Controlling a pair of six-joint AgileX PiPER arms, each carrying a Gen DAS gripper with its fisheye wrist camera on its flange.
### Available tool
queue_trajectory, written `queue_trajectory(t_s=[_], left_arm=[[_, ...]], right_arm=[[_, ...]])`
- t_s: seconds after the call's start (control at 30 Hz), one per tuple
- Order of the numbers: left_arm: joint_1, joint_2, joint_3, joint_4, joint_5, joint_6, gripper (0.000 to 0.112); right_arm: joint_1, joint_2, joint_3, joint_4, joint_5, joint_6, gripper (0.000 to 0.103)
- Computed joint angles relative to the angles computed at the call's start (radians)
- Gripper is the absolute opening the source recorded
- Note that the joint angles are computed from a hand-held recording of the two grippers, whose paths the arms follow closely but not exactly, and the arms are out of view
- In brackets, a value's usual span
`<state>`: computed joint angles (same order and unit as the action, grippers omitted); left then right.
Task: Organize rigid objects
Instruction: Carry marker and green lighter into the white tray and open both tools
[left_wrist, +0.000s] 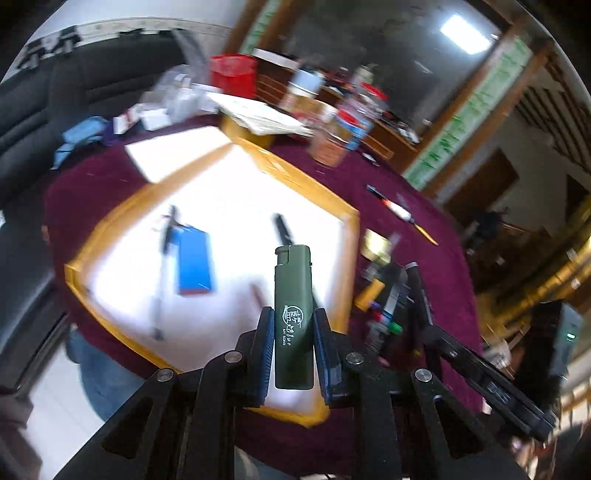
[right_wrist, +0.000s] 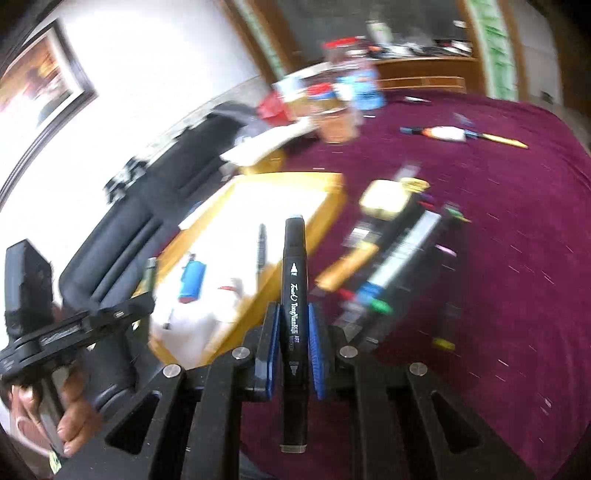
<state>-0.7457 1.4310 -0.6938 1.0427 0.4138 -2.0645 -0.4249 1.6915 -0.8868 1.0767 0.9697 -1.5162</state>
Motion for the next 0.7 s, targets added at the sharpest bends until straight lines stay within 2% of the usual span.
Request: queue_trajectory(t_s=[0.03,0.1,0.17,0.23,0.3,0.37,0.47,0.53,0.63,0.7], left_arm=[[0.034,0.016,-0.010,-0.038,-0.013,0.059,0.020],[0.110,0.071,-0.033,-0.109,-0.087,0.158,0.020],[0.152,0.127,-0.051,-0.138,-0.135,0.217,0.020],[0.145,0.191,-0.087,-0.092,-0.084,0.184,0.020],[0.163,0.225,-0.091,-0.113,-0.096,0.214,0.020],[0.203,0.243,-0.079,-0.191,-0.159,0.301,0.020],[0.221,0.255,-0.069,-0.191,-0.197,0.320,0.020],[0.218,0.259,-0.070,-0.174,-0.196,0.311,0.020],[0.226,0.278,-0.093,-0.298,-0.187,0.450,0.020],[0.215,0.283,-0.096,-0.244,-0.175,0.402,0.021]], right_arm=[[0.048,-0.003,-0.002,0.006,-0.014,0.012,0.015],[0.155,0.017,-0.024,0.016,-0.064,0.053,0.015],[0.257,0.078,-0.077,0.004,-0.105,0.118,0.015],[0.332,0.127,-0.120,-0.005,-0.157,0.163,0.015],[0.402,0.163,-0.165,-0.029,-0.215,0.209,0.015],[0.450,0.201,-0.218,-0.064,-0.230,0.252,0.015],[0.497,0.257,-0.282,-0.113,-0.250,0.309,0.015],[0.519,0.288,-0.320,-0.144,-0.268,0.348,0.015],[0.549,0.319,-0.359,-0.179,-0.284,0.373,0.015],[0.562,0.317,-0.355,-0.192,-0.303,0.369,0.015]])
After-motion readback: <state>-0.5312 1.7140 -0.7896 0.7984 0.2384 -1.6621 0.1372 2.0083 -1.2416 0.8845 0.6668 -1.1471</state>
